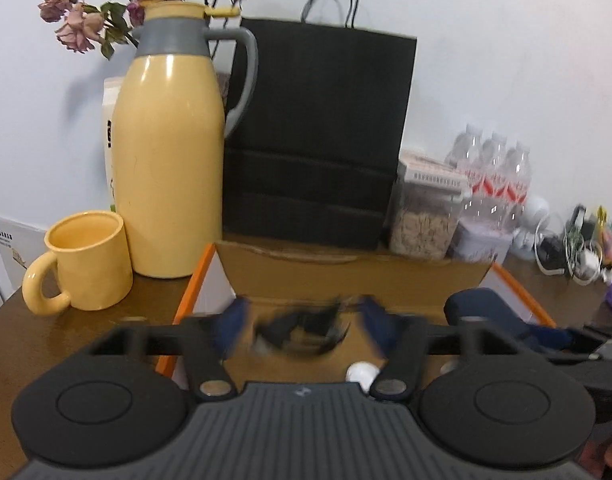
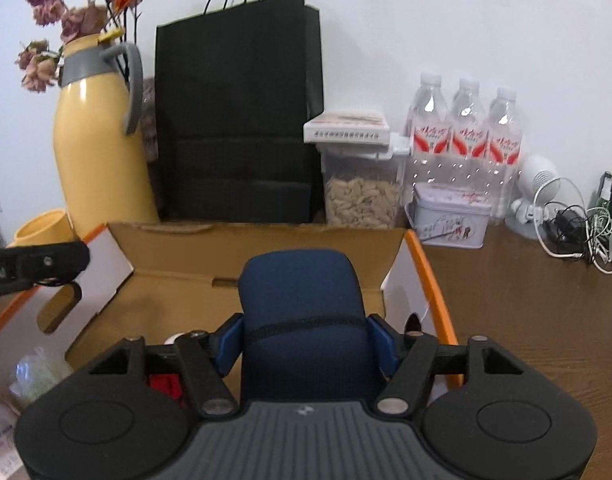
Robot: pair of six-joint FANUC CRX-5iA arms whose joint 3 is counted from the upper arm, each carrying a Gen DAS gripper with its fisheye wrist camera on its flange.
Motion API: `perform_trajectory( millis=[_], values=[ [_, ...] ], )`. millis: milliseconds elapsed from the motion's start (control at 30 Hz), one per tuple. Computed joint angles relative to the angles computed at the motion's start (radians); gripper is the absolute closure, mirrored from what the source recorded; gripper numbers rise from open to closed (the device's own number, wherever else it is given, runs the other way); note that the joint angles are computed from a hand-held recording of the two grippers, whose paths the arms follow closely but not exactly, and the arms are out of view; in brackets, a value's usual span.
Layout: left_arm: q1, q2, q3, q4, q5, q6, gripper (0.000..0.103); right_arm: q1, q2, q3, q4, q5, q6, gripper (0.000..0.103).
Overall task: Organize objects
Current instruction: 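Drop the black cable and navy pouch into the cardboard box with both tools, then grasp the plush hamster toy with the right tool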
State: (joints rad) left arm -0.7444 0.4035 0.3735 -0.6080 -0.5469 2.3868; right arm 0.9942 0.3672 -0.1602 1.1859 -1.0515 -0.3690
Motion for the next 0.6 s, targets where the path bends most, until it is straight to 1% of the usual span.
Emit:
perform_trajectory(
  millis=[33,67,100,200,433,600],
  values=[
    [-0.004,-0.003,-0.005,-0.02,0.006,0.025,0.0,0.003,0.002,0.002,0.002,-0.004,0.002,0.026],
    [-0.009,-0.009,-0.013,-0.051,0.015,0.06,0.0,0.007,0.002,0.005,0.003,-0.015,0.005,0.007],
    [-0.01,-0.01,-0.012,-0.049,0.009,0.057,0.0,0.011,0.004,0.008,0.006,-0.028,0.006,0.0],
    [-0.011,-0.013,-0.009,-0.054,-0.004,0.076,0.0,0.021,-0.001,0.008,0.018,-0.05,0.001,0.0],
    [-0.013,-0.035,-0.017,-0.073,-0.005,0.108,0.0,0.03,-0.008,0.007,0.031,-0.056,0.002,0.0],
    [-0.021,-0.084,-0.057,-0.109,0.008,0.139,0.0,0.053,-0.017,0.007,0.046,-0.079,0.015,0.0]
  ],
)
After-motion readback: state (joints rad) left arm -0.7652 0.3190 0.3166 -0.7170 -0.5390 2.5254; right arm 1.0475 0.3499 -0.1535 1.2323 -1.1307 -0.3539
